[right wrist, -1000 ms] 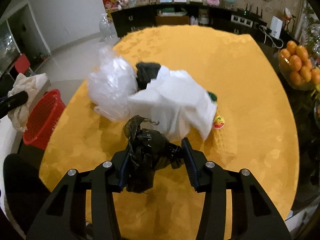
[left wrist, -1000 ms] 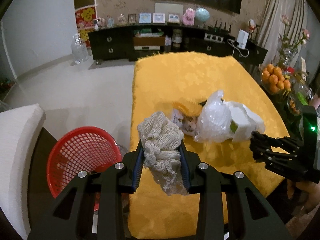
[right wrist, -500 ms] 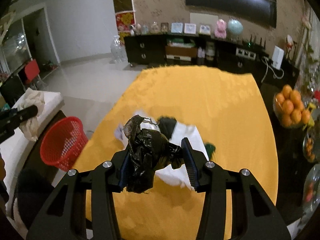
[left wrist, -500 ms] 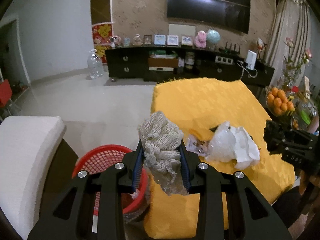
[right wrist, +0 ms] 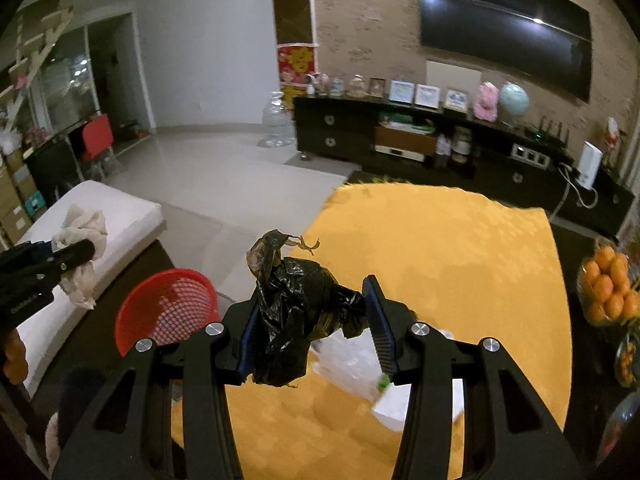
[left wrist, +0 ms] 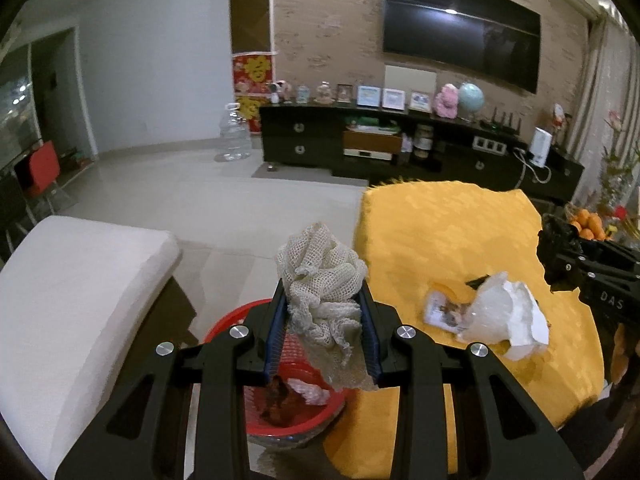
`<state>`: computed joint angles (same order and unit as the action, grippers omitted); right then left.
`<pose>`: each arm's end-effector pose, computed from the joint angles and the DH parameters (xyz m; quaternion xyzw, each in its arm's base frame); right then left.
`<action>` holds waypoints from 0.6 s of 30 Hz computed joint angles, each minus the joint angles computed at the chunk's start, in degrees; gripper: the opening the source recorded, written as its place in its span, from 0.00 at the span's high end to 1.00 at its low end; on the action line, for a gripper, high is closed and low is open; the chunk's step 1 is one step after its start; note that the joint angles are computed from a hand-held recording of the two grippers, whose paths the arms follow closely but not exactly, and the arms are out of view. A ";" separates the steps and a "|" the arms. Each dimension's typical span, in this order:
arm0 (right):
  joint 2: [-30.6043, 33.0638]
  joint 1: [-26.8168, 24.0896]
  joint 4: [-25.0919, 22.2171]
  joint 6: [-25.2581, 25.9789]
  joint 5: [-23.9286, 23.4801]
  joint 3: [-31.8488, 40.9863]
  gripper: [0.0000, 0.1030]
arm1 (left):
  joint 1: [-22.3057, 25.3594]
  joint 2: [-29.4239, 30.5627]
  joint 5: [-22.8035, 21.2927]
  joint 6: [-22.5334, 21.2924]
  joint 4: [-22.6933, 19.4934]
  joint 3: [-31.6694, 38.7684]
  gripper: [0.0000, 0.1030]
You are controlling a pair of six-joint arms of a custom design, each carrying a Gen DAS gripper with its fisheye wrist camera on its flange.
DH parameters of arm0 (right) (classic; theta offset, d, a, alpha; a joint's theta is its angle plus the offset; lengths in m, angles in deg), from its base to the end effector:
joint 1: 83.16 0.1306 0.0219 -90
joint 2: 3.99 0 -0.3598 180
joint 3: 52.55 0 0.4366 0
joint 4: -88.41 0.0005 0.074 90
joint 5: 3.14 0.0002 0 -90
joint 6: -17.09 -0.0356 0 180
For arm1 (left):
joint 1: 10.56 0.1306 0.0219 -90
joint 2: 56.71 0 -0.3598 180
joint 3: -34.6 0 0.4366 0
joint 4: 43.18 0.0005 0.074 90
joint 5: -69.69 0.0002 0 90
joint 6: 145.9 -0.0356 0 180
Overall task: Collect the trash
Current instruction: 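Lift and carry the mesh cloth and black bag over the red wastebasket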
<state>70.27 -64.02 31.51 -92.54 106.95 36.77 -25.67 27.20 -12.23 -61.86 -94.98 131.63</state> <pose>0.4064 0.1276 0.5185 0.0750 0.8987 -0.0169 0.4318 0.4756 -0.1341 0.5190 0.1944 0.8784 -0.0978 0.4255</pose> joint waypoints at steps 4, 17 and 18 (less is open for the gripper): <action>3.20 1.29 0.89 1.10 -1.06 3.08 0.56 | 1.57 -0.01 -0.86 0.27 0.01 0.18 0.70; 11.37 4.27 1.63 3.87 -4.61 10.16 0.56 | 6.17 1.14 -1.49 1.48 -1.08 -0.07 0.70; 12.24 4.46 1.56 4.14 -5.02 10.85 0.56 | 6.43 1.35 -1.45 1.49 -1.16 0.08 0.70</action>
<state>82.52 -59.57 33.07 -88.41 101.93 47.62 -19.24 28.55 -13.68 -60.37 -96.14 131.71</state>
